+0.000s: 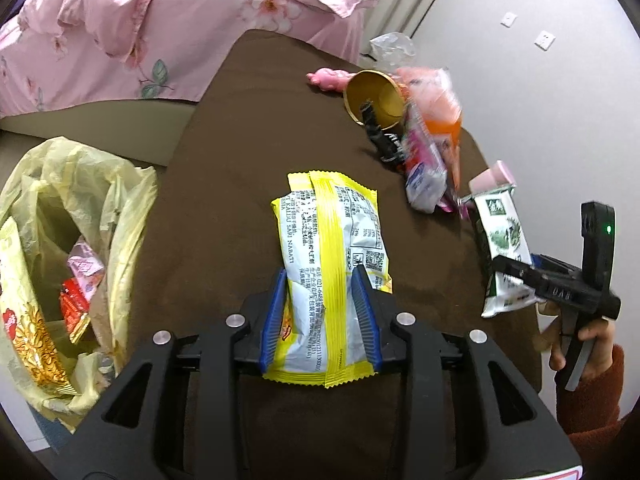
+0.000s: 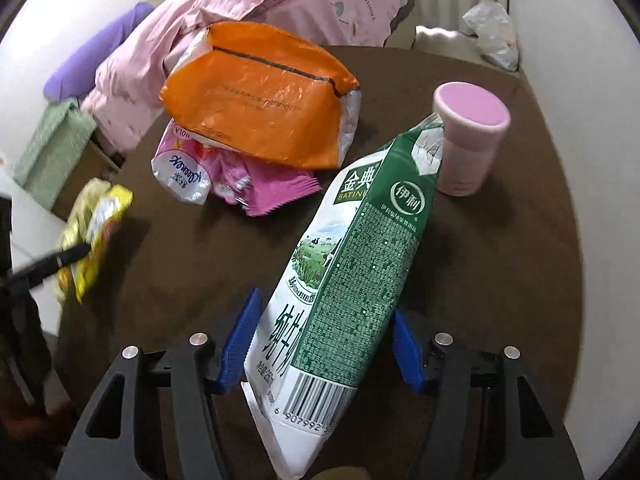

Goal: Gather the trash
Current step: 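Grasp the green-white milk carton with the right gripper and lift it, then carry the wrapper and milk carton to the yellow trash bag and open both grippers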

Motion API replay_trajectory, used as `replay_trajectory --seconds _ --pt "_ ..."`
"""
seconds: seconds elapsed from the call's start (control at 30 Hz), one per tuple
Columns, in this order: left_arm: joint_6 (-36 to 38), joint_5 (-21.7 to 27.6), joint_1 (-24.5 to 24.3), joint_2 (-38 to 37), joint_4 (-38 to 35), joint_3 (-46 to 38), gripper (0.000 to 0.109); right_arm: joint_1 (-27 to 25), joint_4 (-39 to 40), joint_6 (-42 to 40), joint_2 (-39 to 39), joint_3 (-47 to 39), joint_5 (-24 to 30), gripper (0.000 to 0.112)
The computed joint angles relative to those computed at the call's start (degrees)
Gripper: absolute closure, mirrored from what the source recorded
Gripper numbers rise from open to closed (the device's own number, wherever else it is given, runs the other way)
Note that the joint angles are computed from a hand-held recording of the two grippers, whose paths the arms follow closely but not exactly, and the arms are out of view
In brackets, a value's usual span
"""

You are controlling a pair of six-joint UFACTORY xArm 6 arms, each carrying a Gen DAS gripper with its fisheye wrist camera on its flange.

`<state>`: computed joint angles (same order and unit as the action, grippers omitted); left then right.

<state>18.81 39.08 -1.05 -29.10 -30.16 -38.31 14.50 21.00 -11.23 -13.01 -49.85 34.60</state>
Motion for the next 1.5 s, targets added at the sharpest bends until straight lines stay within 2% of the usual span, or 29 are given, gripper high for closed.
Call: replay_trajectory --seconds 0.03,0.13,0.2,0.3,0.43,0.57,0.67,0.73,0.9,1.07,1.2,1.23,1.33,1.5 --pt "0.3 -0.1 -0.2 0.0 -0.3 0.0 0.071 0.0 0.5 -1.3 -0.8 1.0 -1.2 0.047" --pt "0.8 0.0 -0.7 -0.3 -0.3 -0.1 0.068 -0.4 -0.7 -1.8 -0.6 1.2 -3.2 0.045" --pt "0.7 0.1 -0.8 -0.4 0.0 -0.1 0.067 -1.6 3.2 -3.2 0.8 0.3 -3.2 0.045" --pt "-0.4 0.1 -0.8 0.2 1.1 -0.6 0.066 -3.8 5.6 -0.7 4.6 -2.9 -1.1 0.045" --pt "-1.2 0.4 -0.1 1.8 2.3 -1.8 0.066 -6.2 12.5 -5.6 10.7 -8.9 2.7 0.046" --pt "-2.2 0.5 -0.2 2.8 4.0 -2.8 0.066 -5.7 5.1 -3.9 11.9 -12.3 4.9 0.049" --pt "-2.6 0.0 -0.7 3.3 4.9 -3.4 0.066 -3.4 -1.2 -4.0 9.1 -10.5 1.8 0.056" --pt "-2.6 -0.2 -1.1 3.5 5.1 -3.5 0.066 -2.1 -4.7 -2.9 4.9 -7.1 -2.6 0.058" --pt "-4.6 -1.0 -2.6 5.0 8.6 -4.4 0.066 0.4 -3.3 -5.6 -4.0 -0.3 -10.9 0.06" --pt "-8.8 -3.2 -3.2 9.6 12.4 -7.0 0.066 1.3 -1.6 -6.6 -7.4 1.3 -13.2 0.06" --pt "-10.2 -1.4 -4.3 12.3 15.6 -9.2 0.07 1.8 -1.0 -6.7 -8.7 1.5 -13.5 0.06" --pt "-7.3 -0.9 -4.6 11.5 13.6 -8.8 0.08 2.2 -1.9 -5.7 -9.0 1.7 -13.6 0.06" --pt "-3.2 -0.8 -5.1 8.0 10.2 -6.6 0.088 3.1 -0.4 -6.8 -9.6 1.6 -13.7 0.06" --pt "-1.8 -5.4 -2.7 -0.9 7.7 -1.6 0.089 6.4 2.3 -8.9 -10.3 1.0 -15.2 0.06"
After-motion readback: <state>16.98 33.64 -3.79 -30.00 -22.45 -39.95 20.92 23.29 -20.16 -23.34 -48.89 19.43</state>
